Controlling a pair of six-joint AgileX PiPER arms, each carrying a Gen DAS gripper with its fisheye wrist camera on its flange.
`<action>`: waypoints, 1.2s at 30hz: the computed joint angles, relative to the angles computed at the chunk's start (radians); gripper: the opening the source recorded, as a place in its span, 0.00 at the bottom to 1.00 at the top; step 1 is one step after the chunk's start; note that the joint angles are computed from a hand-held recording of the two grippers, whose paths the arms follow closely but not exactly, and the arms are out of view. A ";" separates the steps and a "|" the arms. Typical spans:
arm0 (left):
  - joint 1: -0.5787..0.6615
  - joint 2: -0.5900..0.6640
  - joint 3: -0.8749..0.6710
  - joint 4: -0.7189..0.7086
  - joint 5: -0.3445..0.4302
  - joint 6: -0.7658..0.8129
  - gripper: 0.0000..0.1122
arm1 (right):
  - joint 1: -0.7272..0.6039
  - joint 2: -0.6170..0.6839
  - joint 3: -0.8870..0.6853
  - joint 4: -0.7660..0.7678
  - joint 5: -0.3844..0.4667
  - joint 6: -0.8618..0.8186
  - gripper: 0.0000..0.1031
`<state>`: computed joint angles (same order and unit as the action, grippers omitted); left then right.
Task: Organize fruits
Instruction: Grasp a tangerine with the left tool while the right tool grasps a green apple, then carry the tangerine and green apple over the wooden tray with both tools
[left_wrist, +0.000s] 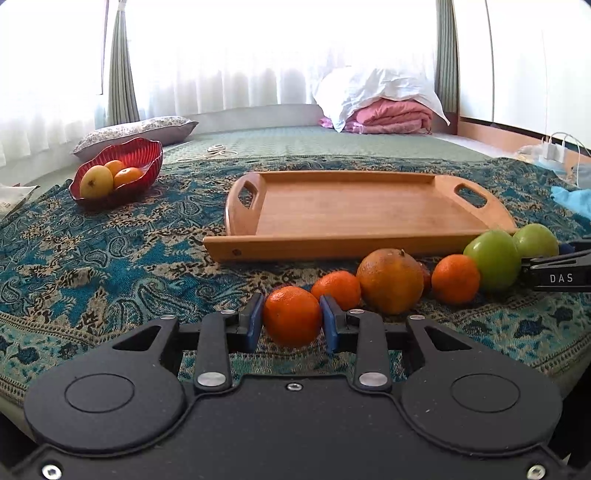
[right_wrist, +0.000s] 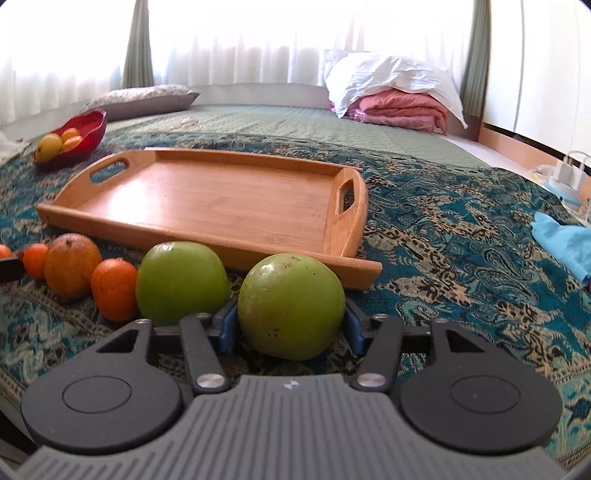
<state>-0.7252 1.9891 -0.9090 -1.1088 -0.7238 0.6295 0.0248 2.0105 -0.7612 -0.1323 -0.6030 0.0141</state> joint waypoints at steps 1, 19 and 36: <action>0.000 -0.003 0.001 -0.002 -0.001 0.001 0.28 | 0.001 -0.004 0.004 0.005 -0.005 0.010 0.59; 0.058 -0.044 -0.096 -0.038 0.096 0.136 0.27 | -0.002 -0.082 0.008 -0.001 0.005 0.085 0.58; 0.211 0.098 -0.601 -0.607 0.390 0.826 0.27 | -0.011 -0.031 -0.321 -0.291 0.255 0.418 0.58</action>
